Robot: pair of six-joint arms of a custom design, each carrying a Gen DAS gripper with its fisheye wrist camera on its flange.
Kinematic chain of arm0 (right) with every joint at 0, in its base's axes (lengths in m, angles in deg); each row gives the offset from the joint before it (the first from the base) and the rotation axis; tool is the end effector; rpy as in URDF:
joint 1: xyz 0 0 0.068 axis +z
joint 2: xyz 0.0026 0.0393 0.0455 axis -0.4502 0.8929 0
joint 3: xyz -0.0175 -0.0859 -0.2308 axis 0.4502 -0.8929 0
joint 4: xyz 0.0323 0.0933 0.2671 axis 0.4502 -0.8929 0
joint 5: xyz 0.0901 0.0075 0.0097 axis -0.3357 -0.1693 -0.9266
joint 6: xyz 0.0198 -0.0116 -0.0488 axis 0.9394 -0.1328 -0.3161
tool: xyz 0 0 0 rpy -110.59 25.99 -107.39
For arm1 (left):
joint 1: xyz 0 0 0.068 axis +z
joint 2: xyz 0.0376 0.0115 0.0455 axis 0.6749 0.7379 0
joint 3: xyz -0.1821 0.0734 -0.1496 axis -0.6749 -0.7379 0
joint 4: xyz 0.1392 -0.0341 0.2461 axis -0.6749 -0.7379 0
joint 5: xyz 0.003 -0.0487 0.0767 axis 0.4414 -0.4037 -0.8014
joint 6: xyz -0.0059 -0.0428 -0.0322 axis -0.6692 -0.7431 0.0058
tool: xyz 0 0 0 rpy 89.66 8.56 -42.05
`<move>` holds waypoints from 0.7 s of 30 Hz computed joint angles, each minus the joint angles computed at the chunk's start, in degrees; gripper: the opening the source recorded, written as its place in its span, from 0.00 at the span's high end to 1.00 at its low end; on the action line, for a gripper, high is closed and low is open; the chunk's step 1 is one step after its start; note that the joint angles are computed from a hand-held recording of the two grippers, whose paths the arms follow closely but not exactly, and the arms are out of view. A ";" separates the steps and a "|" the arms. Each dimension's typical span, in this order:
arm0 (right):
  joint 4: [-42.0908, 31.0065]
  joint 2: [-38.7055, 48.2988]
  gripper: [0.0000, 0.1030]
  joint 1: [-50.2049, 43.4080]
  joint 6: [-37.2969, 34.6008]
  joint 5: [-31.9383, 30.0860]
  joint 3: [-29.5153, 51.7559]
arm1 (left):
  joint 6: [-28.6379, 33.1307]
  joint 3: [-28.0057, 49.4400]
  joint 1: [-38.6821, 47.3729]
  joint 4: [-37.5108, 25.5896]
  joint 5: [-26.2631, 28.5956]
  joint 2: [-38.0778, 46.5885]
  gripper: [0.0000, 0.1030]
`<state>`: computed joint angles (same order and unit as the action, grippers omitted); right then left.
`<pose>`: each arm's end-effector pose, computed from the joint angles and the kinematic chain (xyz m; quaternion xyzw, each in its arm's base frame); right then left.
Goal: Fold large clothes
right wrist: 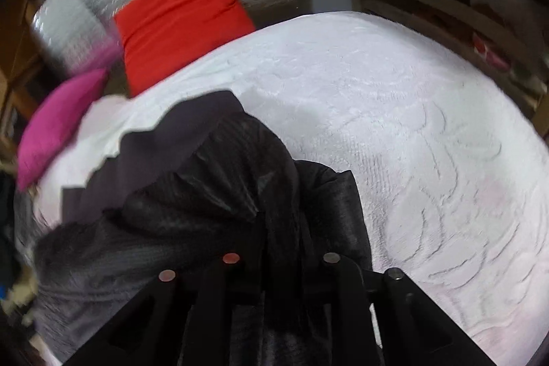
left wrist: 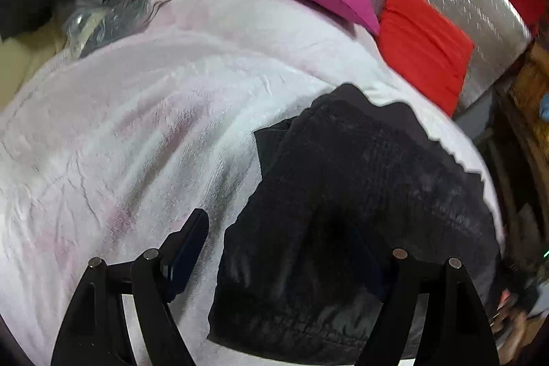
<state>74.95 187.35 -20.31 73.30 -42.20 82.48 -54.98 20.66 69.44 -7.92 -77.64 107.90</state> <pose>0.4073 0.0519 0.1124 0.1108 0.9362 0.1580 0.2938 0.2198 0.1039 0.1281 -0.2793 0.9159 -0.0585 0.2821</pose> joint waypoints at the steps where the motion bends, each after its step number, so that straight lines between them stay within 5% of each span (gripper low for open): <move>1: 0.68 -1.00 0.78 -0.96 1.27 -2.35 -0.96 | 0.22 0.12 -0.79 -0.17 -1.48 0.00 0.22; 5: 5.88 -10.18 0.61 -6.66 7.77 -11.90 -10.20 | 1.74 -0.83 -2.16 -1.47 -3.92 -3.57 0.22; 7: 11.40 -17.95 0.16 -9.08 10.13 -15.39 -18.06 | 2.56 -2.05 -2.66 -2.97 -4.01 -7.90 0.22; 9: 18.08 -28.60 0.16 -11.57 11.94 -19.70 -28.25 | 2.79 -3.74 -2.92 -5.15 -3.12 -14.18 0.22; 14: 20.82 -41.61 0.16 -14.75 16.76 -34.60 -39.99 | 3.29 -7.30 -1.61 -14.12 5.48 -27.52 0.22; 21: 23.90 -51.66 0.16 -12.75 27.39 -41.17 -53.23 | 2.39 -11.66 7.80 -26.06 19.05 -33.94 0.22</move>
<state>98.85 135.69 -33.05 100.70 -83.37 29.25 -52.60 9.00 77.24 -33.98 -58.59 73.96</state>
